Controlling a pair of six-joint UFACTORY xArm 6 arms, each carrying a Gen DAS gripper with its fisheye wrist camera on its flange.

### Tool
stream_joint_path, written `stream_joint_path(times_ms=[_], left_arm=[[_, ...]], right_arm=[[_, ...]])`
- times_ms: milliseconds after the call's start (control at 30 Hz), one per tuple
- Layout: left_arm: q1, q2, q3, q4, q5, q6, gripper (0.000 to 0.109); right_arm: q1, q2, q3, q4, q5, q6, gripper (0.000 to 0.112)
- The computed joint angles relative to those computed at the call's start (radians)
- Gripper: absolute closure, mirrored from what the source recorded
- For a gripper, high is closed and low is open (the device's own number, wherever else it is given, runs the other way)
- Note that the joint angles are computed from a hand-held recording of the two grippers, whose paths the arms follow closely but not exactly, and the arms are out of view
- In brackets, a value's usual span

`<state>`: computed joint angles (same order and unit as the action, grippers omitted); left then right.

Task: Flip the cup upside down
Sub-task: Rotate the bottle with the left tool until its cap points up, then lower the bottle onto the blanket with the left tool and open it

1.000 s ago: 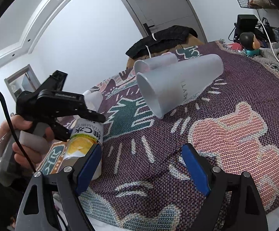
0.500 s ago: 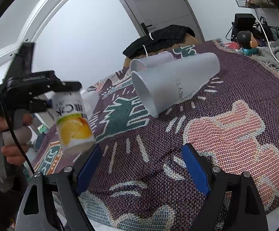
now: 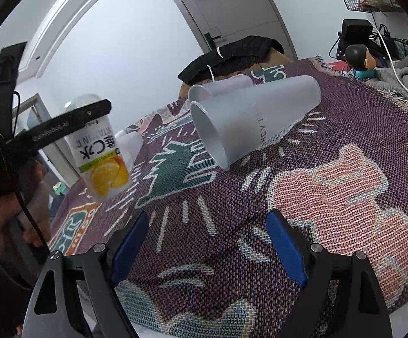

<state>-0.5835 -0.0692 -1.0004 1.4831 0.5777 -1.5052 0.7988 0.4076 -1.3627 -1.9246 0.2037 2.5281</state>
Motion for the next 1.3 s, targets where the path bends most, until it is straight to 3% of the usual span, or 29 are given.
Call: stream_joint_path(times_ms=[300,400,467,600,733,900,1100,1300], left_arm=[[0.024,0.035,0.002,0.156,-0.055,-0.193,0.042],[0.019,0.047,0.006,0.167,-0.063,-0.199,0.041],[-0.007,0.041,0.026,0.242,-0.023,-0.232,0.041],[-0.023,0.026,0.044,0.203,-0.003,-0.163,0.039],[0.039,0.016,0.052,0.051,-0.147,-0.054,0.037],[0.064,-0.003,0.071,-0.060,-0.215,-0.003,0.033],[0.074,-0.072,0.118,0.011,-0.258,-0.107,0.013],[0.103,-0.168,0.180,0.112,-0.305,-0.258,0.008]], right_arm=[[-0.003,0.005,-0.005,-0.002,-0.004,0.005,0.026],[-0.003,0.005,-0.005,0.003,-0.003,0.000,0.026],[-0.001,0.003,-0.002,0.010,0.002,-0.007,0.026],[0.000,0.001,0.001,0.017,0.006,-0.013,0.026],[0.003,0.003,-0.004,0.035,0.003,-0.033,0.026],[0.008,-0.004,-0.005,0.052,0.001,-0.062,0.026],[0.003,-0.001,-0.012,0.066,-0.008,-0.075,0.026],[0.003,-0.023,0.004,0.147,-0.002,-0.160,0.026]])
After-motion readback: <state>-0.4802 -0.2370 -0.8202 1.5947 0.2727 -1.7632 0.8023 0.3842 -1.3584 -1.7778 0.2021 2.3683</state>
